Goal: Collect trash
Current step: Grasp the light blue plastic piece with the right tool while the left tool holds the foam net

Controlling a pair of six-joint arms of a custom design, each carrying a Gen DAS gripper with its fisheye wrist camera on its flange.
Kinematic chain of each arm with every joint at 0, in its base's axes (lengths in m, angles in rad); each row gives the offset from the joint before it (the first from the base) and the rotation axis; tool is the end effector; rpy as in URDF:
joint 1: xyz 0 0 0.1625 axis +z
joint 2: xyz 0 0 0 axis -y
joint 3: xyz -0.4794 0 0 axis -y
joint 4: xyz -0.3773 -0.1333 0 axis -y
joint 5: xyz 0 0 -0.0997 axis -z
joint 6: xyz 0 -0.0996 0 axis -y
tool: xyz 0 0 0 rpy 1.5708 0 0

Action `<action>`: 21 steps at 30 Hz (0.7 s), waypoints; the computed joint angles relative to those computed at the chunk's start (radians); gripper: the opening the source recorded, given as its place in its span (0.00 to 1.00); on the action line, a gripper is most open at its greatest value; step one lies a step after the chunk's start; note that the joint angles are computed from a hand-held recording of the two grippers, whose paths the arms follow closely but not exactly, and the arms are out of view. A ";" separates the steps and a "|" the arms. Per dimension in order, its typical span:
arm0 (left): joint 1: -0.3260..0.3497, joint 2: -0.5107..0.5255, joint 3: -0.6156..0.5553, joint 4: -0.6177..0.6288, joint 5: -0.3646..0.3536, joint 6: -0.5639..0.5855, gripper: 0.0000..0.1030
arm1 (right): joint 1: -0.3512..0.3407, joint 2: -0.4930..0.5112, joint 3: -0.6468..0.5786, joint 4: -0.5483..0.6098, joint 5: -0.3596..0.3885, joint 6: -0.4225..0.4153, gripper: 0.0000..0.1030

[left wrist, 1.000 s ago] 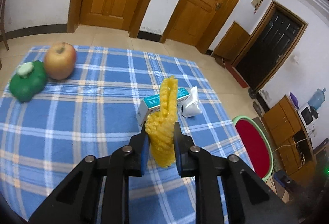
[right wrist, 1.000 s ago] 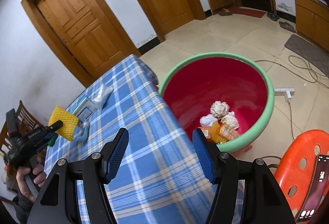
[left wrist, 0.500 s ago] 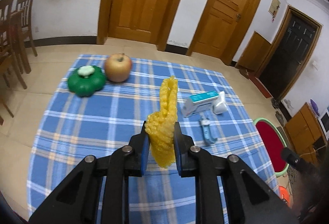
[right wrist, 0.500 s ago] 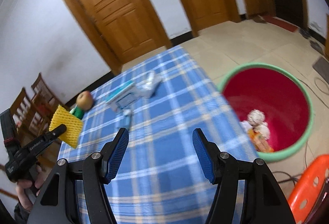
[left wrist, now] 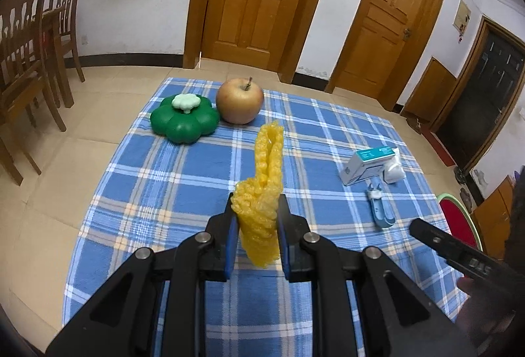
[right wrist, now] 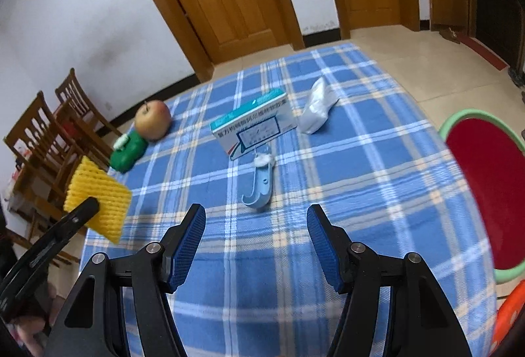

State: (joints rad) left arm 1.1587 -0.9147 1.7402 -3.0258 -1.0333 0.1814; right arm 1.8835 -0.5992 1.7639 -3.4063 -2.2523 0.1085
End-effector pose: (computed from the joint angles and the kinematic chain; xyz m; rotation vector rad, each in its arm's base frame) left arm -0.1032 -0.6962 0.2546 0.5250 2.4958 -0.9021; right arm 0.2736 -0.6169 0.0876 -0.0511 -2.4490 1.0089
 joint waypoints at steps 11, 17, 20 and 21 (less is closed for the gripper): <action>0.016 0.010 -0.007 0.012 0.000 -0.005 0.20 | -0.035 0.065 -0.097 0.083 -0.008 -0.009 0.42; 0.012 0.016 -0.006 0.021 -0.014 0.001 0.20 | -0.049 0.078 -0.103 0.050 0.007 -0.018 0.32; 0.011 0.019 -0.008 0.033 -0.024 0.006 0.20 | -0.054 0.076 -0.091 0.015 0.020 -0.019 0.28; 0.011 0.020 -0.008 0.037 -0.028 0.007 0.20 | -0.056 0.075 -0.086 0.006 0.025 -0.018 0.25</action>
State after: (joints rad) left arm 1.1692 -0.8951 1.7325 -2.9892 -1.0615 0.1884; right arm 1.8275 -0.5244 1.6784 -3.4007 -2.2277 0.0910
